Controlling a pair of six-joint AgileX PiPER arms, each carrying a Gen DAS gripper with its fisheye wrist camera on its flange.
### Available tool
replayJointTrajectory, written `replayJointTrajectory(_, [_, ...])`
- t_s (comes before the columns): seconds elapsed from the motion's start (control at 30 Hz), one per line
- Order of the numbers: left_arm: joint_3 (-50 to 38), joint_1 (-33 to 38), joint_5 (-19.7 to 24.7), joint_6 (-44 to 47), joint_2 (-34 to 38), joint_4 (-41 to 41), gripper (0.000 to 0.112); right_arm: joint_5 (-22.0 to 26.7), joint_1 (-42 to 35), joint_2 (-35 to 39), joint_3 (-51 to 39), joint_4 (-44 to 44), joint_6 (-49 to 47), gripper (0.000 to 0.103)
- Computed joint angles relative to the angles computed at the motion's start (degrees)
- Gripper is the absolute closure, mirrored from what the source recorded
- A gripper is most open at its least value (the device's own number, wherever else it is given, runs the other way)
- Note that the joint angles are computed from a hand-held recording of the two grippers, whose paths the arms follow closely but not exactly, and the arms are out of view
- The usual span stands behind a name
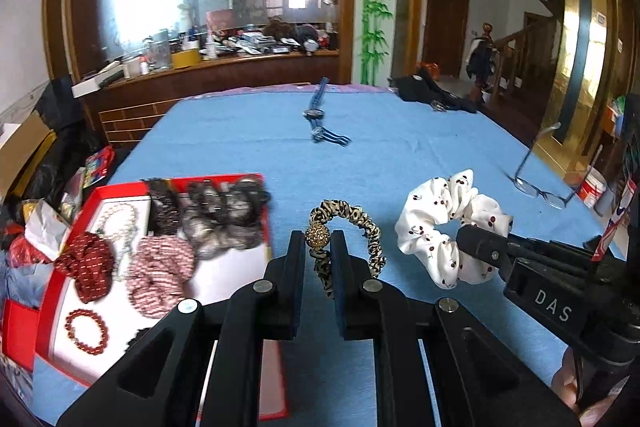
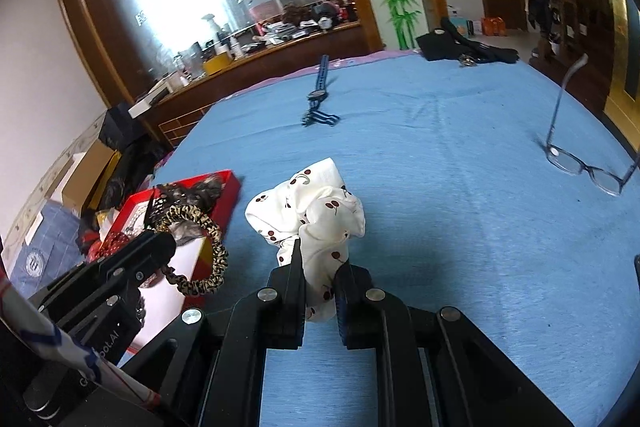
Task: Organize jewelry
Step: 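Carry the gold bracelet and white scrunchie into the red box and open both tools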
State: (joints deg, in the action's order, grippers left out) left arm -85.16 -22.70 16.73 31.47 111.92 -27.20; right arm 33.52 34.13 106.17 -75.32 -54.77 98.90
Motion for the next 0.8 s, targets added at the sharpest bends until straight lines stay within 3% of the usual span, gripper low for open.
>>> replayJointTrajectory(0.37, [2.4,7.0,0.6,2.6,-0.6,-3.4,0.1,1.4,2.7,7.2,-12.2,8.2,-12.9,0.088])
replayJointTrajectory(0.8, [0.0,16.5,5.2,2.0,4.2,-5.2,0.1,4.9,5.8,17.9,-29.6,20.7,-31.3,0.088])
